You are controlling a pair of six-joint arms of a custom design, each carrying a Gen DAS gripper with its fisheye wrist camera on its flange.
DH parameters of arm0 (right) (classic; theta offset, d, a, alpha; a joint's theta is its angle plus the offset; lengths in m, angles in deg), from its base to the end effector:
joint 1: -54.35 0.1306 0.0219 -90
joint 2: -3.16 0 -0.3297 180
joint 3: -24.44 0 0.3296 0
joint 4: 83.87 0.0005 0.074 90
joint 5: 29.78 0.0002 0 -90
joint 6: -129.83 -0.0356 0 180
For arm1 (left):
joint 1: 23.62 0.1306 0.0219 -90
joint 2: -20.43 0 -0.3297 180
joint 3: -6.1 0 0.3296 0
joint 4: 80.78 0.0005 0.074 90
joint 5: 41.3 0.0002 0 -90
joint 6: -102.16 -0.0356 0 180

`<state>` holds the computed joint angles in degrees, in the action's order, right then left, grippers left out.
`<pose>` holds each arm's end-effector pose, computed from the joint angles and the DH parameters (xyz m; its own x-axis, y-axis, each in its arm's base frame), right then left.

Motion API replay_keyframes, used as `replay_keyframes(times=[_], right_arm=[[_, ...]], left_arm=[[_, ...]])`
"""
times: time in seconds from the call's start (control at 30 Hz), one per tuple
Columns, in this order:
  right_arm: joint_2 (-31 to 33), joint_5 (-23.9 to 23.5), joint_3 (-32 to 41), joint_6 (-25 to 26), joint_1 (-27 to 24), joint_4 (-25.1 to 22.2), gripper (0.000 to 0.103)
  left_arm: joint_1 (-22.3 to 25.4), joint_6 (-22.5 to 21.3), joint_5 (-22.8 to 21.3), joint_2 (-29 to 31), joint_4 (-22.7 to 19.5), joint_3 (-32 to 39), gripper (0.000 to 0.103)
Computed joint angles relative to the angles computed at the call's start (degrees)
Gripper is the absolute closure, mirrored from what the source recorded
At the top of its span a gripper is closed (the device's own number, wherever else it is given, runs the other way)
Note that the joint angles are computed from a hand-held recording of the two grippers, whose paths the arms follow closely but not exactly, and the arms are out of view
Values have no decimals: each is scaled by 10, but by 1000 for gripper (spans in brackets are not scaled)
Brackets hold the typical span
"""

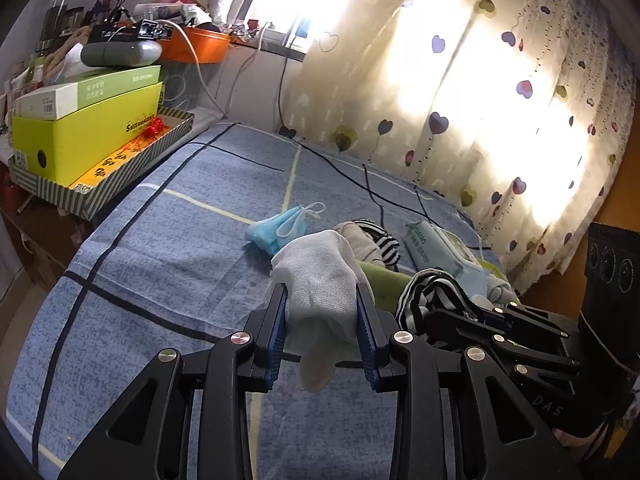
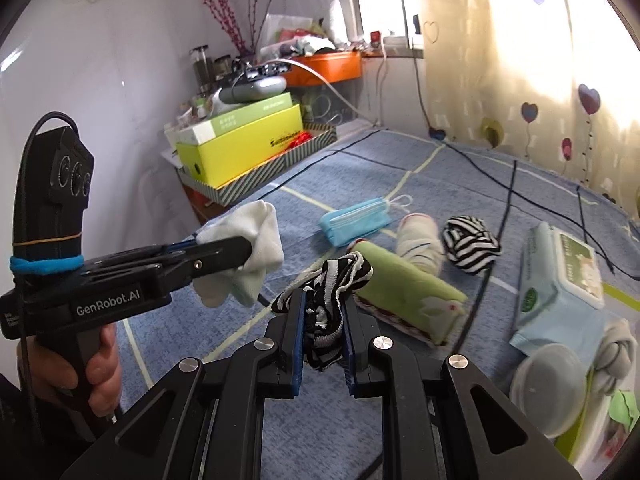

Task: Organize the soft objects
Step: 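Carry the striped sock with right tool while left tool carries the white sock to the tray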

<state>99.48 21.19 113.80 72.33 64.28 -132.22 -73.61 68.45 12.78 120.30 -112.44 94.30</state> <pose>0.4326 0.0980 0.3347 -0.4214 -0.4975 -0.7582 -0.8459 0.5170 0.1309 0.3216 -0.3514 0.3180 -0.5326 -0.4133 -0.7386 -0.1750 0.9076 -0.3817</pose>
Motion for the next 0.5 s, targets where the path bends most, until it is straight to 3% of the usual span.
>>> replay_keyframes(times=[0.5], right_arm=[[-8,-52,6,-8,-89,17,88]], left_arm=[[-16,-68,8,86,-47,144,70]])
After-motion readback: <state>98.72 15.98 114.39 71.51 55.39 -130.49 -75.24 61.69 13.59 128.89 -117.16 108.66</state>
